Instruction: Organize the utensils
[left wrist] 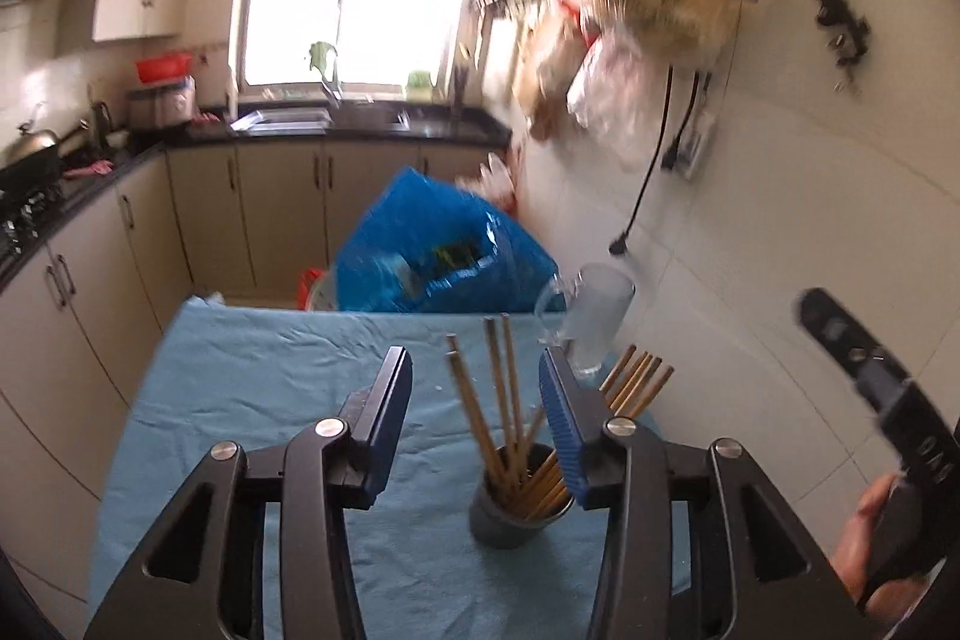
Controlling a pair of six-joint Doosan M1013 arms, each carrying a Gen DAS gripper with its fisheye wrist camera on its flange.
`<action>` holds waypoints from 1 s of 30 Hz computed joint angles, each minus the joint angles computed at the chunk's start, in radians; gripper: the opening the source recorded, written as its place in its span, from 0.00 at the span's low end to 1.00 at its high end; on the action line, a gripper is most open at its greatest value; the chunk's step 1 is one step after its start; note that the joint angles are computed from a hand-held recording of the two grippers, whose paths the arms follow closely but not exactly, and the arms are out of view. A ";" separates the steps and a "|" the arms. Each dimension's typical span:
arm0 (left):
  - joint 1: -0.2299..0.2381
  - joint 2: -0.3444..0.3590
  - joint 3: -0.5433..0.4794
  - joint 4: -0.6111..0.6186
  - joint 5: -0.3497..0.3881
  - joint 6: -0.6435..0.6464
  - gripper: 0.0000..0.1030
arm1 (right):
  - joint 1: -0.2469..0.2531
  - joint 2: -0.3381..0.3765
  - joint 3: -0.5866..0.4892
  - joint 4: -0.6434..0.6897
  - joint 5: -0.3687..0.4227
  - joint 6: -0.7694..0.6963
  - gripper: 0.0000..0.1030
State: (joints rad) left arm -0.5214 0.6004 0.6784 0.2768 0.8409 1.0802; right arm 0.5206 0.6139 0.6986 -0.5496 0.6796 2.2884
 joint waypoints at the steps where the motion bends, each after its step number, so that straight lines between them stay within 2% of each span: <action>1: -0.005 -0.042 0.068 0.046 -0.039 -0.042 0.53 | 0.007 -0.021 0.031 -0.050 -0.013 0.044 0.87; 2: -0.010 -0.077 0.125 0.099 -0.065 -0.087 0.67 | 0.018 -0.046 0.071 -0.129 -0.021 0.107 0.91; 3: -0.019 -0.110 0.182 0.174 -0.084 -0.149 0.77 | 0.031 -0.066 0.104 -0.212 -0.011 0.164 0.94; 5: -0.042 -0.169 0.291 0.341 -0.105 -0.277 0.81 | 0.055 -0.097 0.158 -0.308 0.014 0.217 0.97; 6: -0.051 -0.193 0.337 0.391 -0.106 -0.311 0.82 | 0.065 -0.111 0.183 -0.329 0.027 0.225 1.00; 9: -0.078 -0.252 0.463 0.505 -0.082 -0.399 0.91 | 0.101 -0.145 0.259 -0.376 0.104 0.268 1.00; 11: -0.099 -0.277 0.527 0.548 -0.031 -0.411 0.91 | 0.129 -0.163 0.312 -0.412 0.169 0.314 1.00; 16: -0.129 -0.336 0.653 0.553 -0.011 -0.446 0.91 | 0.178 -0.179 0.379 -0.461 0.325 0.403 1.00; 20: -0.148 -0.364 0.714 0.614 -0.017 -0.516 0.92 | 0.215 -0.196 0.426 -0.538 0.339 0.472 1.00; 25: -0.141 -0.371 0.723 0.566 -0.020 -0.490 0.92 | 0.235 -0.195 0.419 -0.576 0.349 0.451 1.00; 30: -0.135 -0.372 0.720 0.554 -0.018 -0.493 0.92 | 0.243 -0.190 0.413 -0.555 0.358 0.428 1.00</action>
